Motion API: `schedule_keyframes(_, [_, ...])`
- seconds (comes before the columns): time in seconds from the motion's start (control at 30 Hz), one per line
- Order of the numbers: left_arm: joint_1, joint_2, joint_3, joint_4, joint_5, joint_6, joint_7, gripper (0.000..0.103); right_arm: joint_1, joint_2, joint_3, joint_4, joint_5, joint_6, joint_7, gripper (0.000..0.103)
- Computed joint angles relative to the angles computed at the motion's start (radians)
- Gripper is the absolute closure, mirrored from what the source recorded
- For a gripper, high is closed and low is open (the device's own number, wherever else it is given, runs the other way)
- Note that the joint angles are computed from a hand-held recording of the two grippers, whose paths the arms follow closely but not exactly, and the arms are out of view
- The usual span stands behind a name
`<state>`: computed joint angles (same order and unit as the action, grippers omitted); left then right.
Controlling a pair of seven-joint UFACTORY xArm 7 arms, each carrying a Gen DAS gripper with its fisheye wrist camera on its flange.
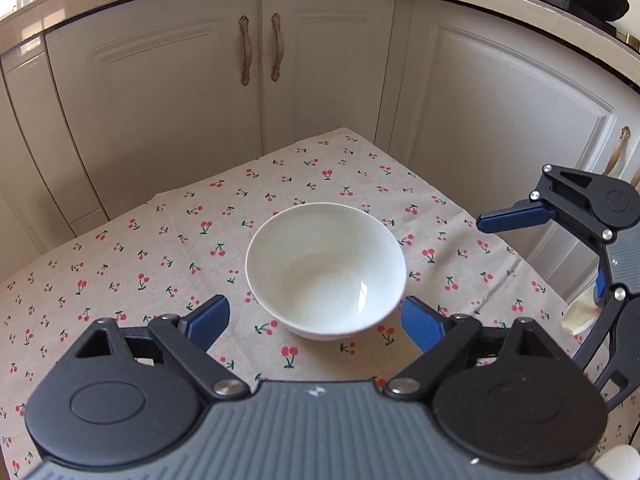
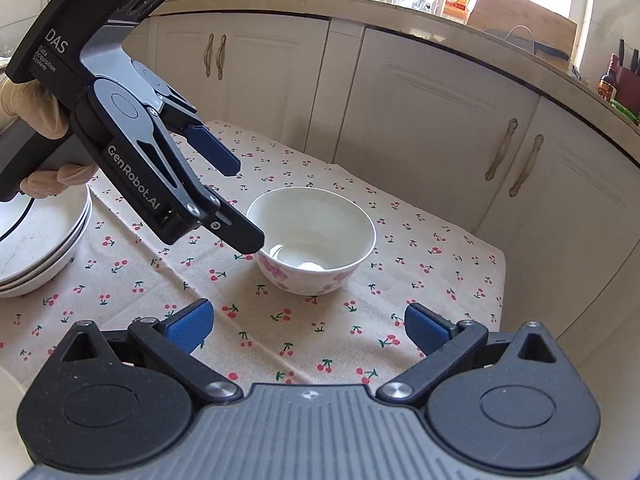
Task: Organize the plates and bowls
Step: 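Move the right gripper to the floral white bowl on the cloth, then grip the floral bowl's rim with the right gripper and lift it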
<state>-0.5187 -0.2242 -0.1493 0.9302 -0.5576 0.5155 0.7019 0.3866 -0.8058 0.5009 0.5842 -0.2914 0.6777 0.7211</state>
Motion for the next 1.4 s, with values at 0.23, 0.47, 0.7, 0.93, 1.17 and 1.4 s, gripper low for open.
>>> schedule_keyframes(0.23, [0.018, 0.103, -0.016, 0.070, -0.016, -0.006, -0.015, 0.019, -0.046, 0.108, -0.035, -0.002, -0.032, -0.132, -0.038, 0.001])
schedule_keyframes(0.47, [0.042, 0.163, -0.037, 0.119, -0.040, -0.004, -0.011, 0.030, -0.084, 0.188, -0.038, 0.014, -0.064, -0.192, -0.033, 0.009])
schedule_keyframes(0.7, [0.057, 0.193, -0.055, 0.146, -0.059, 0.010, 0.005, 0.039, -0.092, 0.210, -0.044, 0.014, -0.079, -0.223, -0.012, 0.016])
schedule_keyframes(0.93, [0.065, 0.205, -0.064, 0.155, -0.065, 0.010, 0.010, 0.039, -0.092, 0.215, -0.047, 0.017, -0.081, -0.223, -0.001, 0.016])
schedule_keyframes(1.17, [0.067, 0.200, -0.065, 0.151, -0.059, 0.009, 0.015, 0.040, -0.089, 0.228, -0.053, 0.030, -0.080, -0.210, -0.002, 0.016])
schedule_keyframes(1.4, [0.062, 0.169, -0.062, 0.131, -0.059, 0.017, 0.021, 0.039, -0.064, 0.218, -0.062, 0.040, -0.057, -0.187, -0.003, 0.016])
